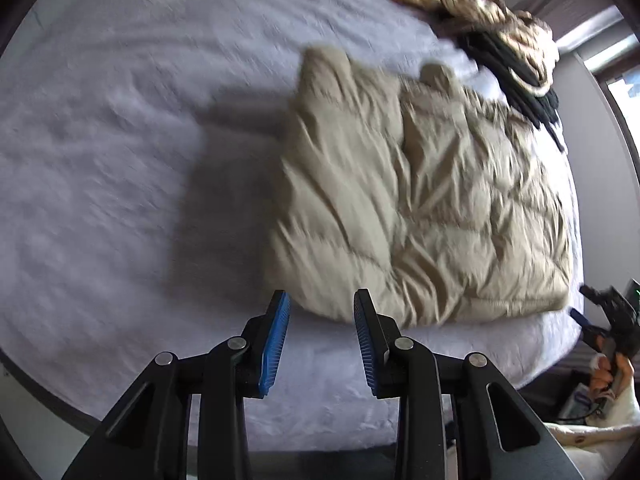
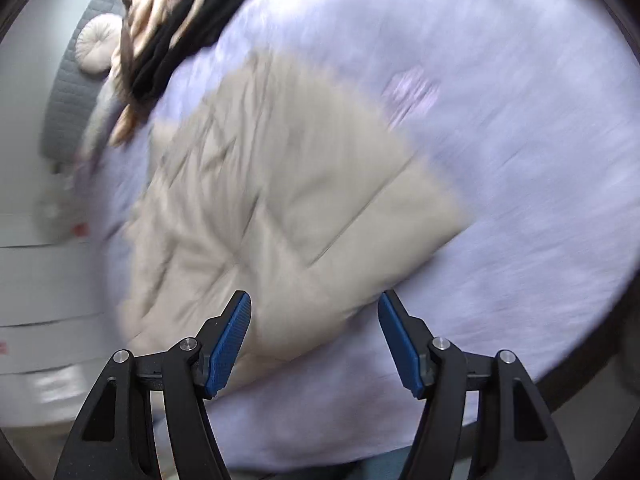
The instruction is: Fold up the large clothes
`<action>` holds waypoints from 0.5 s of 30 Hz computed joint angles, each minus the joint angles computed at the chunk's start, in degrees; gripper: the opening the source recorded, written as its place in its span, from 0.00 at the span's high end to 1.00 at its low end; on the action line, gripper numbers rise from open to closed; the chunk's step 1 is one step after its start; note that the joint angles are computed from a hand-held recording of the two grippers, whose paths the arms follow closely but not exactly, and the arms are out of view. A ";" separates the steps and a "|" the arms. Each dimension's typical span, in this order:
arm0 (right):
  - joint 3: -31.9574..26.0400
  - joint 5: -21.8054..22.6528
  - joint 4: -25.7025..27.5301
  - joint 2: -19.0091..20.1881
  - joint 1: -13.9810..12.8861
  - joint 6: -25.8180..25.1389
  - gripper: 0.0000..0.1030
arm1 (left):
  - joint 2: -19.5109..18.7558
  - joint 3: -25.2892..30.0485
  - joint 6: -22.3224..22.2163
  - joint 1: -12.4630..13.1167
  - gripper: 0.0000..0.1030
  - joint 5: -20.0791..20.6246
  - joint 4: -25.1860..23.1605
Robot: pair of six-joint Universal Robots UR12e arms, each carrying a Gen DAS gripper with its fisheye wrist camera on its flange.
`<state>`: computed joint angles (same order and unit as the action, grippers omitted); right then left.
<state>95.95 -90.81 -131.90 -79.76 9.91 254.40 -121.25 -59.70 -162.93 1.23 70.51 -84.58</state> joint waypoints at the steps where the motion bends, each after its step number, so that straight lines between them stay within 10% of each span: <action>1: -1.88 -1.95 1.34 0.50 -0.10 -0.74 0.63 | -0.33 0.62 -1.35 0.24 0.67 -0.80 1.01; 5: -5.44 -0.92 1.66 3.30 -0.10 -8.58 0.71 | -2.74 2.87 -4.81 -0.36 0.67 -2.31 3.44; 8: -12.24 0.96 8.98 8.89 0.09 -15.21 0.71 | -4.89 3.21 -4.67 -2.59 0.67 4.36 5.33; 15: -12.16 3.08 11.84 10.82 -1.06 -14.60 0.71 | -7.77 5.20 -5.08 -3.05 0.67 7.65 2.00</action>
<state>83.79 -87.73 -120.05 -68.94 8.85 239.80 -129.02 -54.49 -168.02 -1.82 78.17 -82.58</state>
